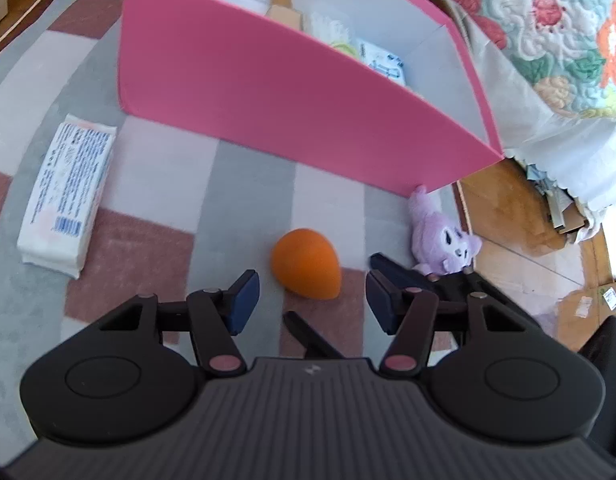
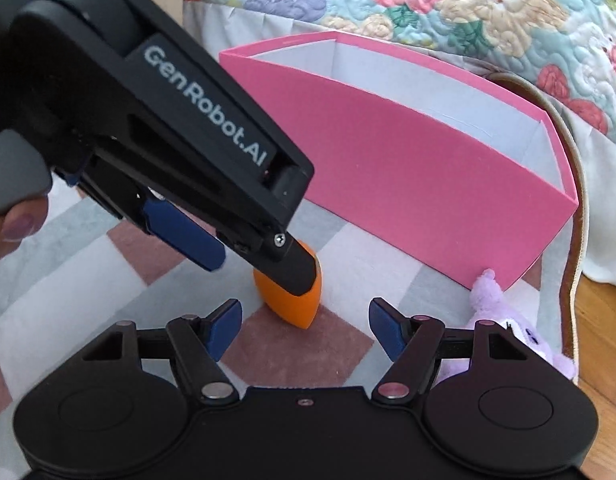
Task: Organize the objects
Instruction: 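Move the left gripper down to the orange makeup sponge, then close the left gripper on the orange sponge and lift it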
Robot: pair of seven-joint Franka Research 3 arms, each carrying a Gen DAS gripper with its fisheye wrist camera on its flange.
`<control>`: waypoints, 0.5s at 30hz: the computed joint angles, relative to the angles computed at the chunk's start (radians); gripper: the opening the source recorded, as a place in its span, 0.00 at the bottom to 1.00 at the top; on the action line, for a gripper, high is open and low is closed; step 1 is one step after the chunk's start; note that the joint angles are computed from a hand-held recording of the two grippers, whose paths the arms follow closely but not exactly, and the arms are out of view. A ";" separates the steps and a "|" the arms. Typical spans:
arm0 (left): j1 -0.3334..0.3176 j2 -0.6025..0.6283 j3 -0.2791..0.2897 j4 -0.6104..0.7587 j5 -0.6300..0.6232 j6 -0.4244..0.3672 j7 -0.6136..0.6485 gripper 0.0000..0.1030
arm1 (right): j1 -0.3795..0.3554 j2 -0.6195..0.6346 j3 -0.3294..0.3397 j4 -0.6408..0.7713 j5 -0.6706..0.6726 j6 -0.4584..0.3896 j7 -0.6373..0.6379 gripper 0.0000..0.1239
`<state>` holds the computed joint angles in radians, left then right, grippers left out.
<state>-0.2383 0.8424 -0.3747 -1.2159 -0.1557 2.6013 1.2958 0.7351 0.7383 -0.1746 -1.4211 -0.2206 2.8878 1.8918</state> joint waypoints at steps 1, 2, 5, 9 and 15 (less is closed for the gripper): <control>-0.004 0.001 0.003 -0.002 0.004 0.014 0.001 0.55 | 0.000 0.000 0.001 -0.005 0.004 0.010 0.006 0.55; -0.010 0.006 0.008 0.002 0.011 0.020 0.000 0.54 | -0.003 0.002 0.003 -0.007 0.009 0.020 0.008 0.48; -0.014 0.023 0.008 0.015 0.021 0.017 0.000 0.44 | -0.019 0.009 0.028 -0.005 0.034 0.023 -0.011 0.25; -0.017 0.023 0.013 -0.002 0.031 0.046 -0.006 0.34 | 0.002 0.007 0.005 -0.021 0.045 0.047 0.001 0.24; -0.013 -0.019 0.010 -0.070 0.057 0.100 0.003 0.33 | 0.041 -0.020 -0.034 -0.071 0.051 0.083 0.041 0.22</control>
